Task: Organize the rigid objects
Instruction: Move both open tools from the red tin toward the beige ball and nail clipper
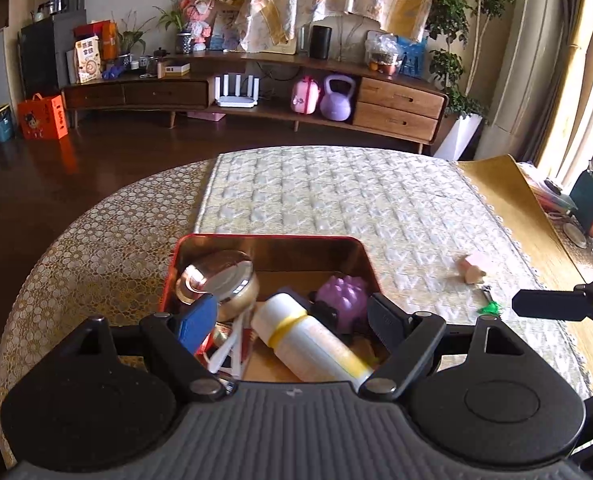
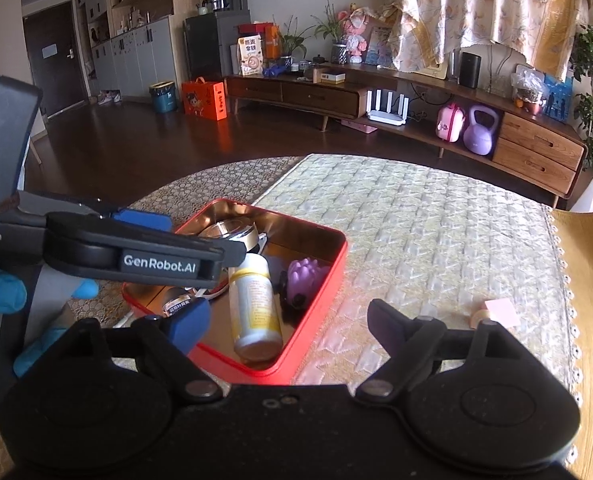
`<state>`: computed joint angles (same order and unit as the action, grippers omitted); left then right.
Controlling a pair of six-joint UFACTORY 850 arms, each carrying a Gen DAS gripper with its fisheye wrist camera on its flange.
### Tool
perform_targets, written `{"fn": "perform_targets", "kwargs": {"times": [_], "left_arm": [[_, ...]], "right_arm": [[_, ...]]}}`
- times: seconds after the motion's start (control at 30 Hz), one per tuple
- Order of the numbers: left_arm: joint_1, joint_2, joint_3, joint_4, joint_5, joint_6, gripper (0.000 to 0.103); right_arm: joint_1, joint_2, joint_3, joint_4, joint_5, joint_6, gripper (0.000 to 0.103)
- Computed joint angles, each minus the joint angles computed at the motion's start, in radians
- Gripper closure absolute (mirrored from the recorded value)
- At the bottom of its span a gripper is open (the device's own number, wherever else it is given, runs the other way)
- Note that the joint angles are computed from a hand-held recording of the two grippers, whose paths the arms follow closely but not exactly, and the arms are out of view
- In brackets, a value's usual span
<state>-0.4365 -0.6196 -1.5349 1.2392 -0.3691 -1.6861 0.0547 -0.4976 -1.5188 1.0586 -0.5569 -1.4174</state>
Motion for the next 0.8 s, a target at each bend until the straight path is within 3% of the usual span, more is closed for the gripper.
{"fn": "perform_targets", "kwargs": {"times": [0.4, 0.8], "left_arm": [[-0.071, -0.030, -0.067, -0.041, 0.005, 0.043, 0.020], [-0.126, -0.186, -0.290, -0.228, -0.030, 0.269, 0.020]], "right_arm": [[-0.084, 0.060, 0.087, 0.163, 0.021, -0.195, 0.008], [-0.176, 0.002, 0.059, 0.207, 0.022, -0.246, 0.004]]}}
